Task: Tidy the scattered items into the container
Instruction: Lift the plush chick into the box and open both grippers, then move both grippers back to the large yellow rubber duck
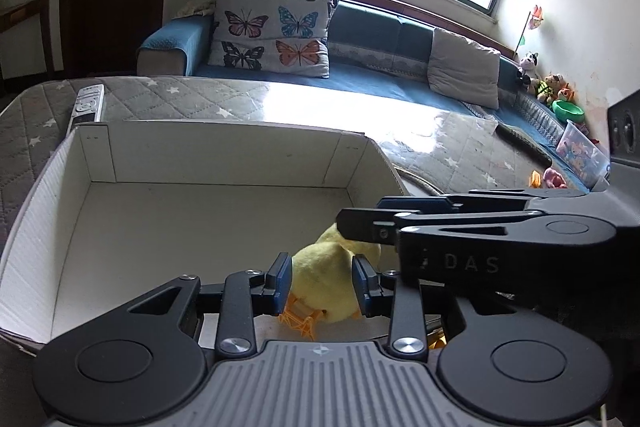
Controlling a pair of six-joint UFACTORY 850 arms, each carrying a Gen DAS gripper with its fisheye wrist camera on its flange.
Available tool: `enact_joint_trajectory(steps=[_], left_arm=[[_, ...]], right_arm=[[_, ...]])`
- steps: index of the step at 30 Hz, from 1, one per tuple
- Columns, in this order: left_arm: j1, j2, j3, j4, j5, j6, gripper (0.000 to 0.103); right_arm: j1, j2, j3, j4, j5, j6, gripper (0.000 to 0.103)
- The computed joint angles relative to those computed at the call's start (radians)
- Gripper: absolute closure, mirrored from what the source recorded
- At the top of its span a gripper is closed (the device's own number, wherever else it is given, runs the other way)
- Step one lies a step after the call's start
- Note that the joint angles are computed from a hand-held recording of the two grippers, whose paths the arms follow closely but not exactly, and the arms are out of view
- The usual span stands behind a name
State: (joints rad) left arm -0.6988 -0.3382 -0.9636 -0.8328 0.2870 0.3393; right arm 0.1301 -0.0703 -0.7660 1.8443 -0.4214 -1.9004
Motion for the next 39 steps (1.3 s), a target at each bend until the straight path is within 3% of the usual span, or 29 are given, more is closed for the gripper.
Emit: enact_joint_trajectory(steps=[3, 26, 31, 39], left_arm=[[-0.006, 0.016, 0.010, -0.040, 0.013, 0.038, 0.067], [-0.168, 0.180, 0.174, -0.197, 0.151, 0.135, 0.067], [-0.218, 0.205, 0.225, -0.243, 0.174, 0.141, 0.067], [-0.273, 0.219, 0.278, -0.258, 0.165, 0.087, 0.067]], right_arm=[[-0.001, 0.025, 0.014, 0.025, 0.003, -0.032, 0.061], [-0.087, 0.353, 0.257, -0.013, -0.056, -0.043, 0.058], [-0.102, 0.358, 0.278, -0.098, -0.074, 0.032, 0.058], [-0.069, 0.305, 0.280, -0.180, -0.083, 0.116, 0.058]])
